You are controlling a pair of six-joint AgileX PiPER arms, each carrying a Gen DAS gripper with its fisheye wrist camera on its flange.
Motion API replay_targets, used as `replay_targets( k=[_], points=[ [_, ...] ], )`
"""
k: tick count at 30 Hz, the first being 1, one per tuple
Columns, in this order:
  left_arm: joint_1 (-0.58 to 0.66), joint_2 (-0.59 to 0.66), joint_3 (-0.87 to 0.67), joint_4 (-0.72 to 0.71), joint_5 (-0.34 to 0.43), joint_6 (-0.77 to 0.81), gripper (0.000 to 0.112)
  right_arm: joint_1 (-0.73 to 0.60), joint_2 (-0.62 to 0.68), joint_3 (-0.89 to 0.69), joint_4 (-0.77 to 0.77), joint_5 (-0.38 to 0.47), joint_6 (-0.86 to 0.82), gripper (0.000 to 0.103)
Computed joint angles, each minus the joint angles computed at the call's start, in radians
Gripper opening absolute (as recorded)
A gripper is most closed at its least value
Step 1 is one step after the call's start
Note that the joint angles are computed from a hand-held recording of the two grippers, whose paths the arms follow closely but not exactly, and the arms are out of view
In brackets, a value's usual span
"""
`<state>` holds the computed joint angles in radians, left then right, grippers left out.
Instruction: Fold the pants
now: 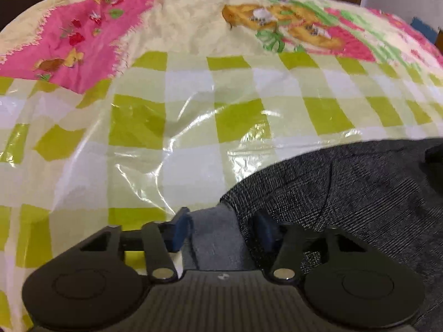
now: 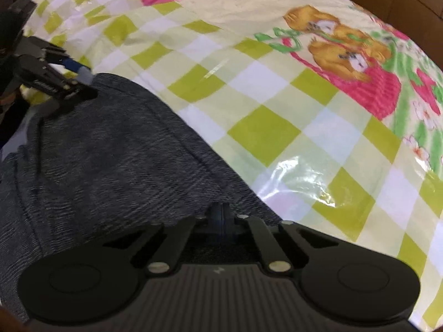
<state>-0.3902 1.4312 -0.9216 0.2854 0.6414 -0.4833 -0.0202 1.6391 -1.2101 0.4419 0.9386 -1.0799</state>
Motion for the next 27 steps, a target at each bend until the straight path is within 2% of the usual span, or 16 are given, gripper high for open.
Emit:
replay_targets(
  k=[1,2,4,6,7,10,12,13,15,16,17,18,20,23,24,27],
  points=[
    [0.004,-0.004,-0.001,0.000,0.003,0.000,0.049,0.002,-0.011,0.007,0.002,-0.004,-0.009,0.001],
    [0.007,-0.008,0.000,0.008,0.007,-0.001,0.047,0.007,-0.016,0.009,-0.003,-0.011,-0.014,0.001],
    [0.032,-0.018,0.010,-0.039,-0.009,0.055,0.047,0.024,-0.012,0.001,-0.023,-0.030,-0.020,0.008],
    [0.060,-0.022,0.021,-0.079,-0.026,0.107,0.048,0.029,0.016,-0.026,-0.027,-0.019,-0.029,0.035],
    [0.074,-0.023,0.025,-0.104,-0.033,0.127,0.051,0.029,0.039,-0.046,-0.027,-0.002,-0.040,0.037],
    [0.108,-0.001,0.025,-0.184,-0.063,0.214,0.062,0.050,0.077,-0.057,-0.059,-0.054,-0.033,0.039],
    [0.122,0.033,0.011,-0.231,-0.063,0.269,0.073,0.048,0.109,-0.088,-0.044,-0.038,-0.029,0.041],
    [0.113,0.044,0.010,-0.204,-0.066,0.249,0.081,0.050,0.130,-0.110,-0.034,-0.018,-0.021,0.041],
    [0.092,0.058,0.010,-0.138,-0.078,0.193,0.084,0.069,0.147,-0.116,-0.038,-0.030,-0.012,0.040],
    [0.087,0.056,0.012,-0.125,-0.079,0.181,0.083,0.077,0.145,-0.103,-0.031,-0.047,-0.012,0.037],
    [0.082,0.051,0.016,-0.121,-0.079,0.172,0.079,0.080,0.135,-0.083,-0.015,-0.059,-0.022,0.027],
    [0.083,0.043,0.020,-0.143,-0.083,0.189,0.065,0.082,0.123,-0.065,-0.007,-0.065,-0.032,0.017],
    [0.042,0.025,0.026,-0.069,-0.070,0.120,0.060,0.090,0.090,-0.025,-0.008,-0.092,-0.029,0.008],
    [-0.020,-0.004,0.029,0.050,-0.032,0.006,0.044,0.081,0.038,0.007,0.014,-0.103,-0.023,0.006],
    [-0.024,-0.019,0.029,0.053,-0.022,0.000,0.034,0.072,0.018,0.011,0.031,-0.098,-0.025,0.005],
    [-0.030,-0.105,0.043,0.006,-0.008,0.033,0.026,0.030,-0.058,0.011,0.104,-0.048,-0.053,0.005]
  ],
)
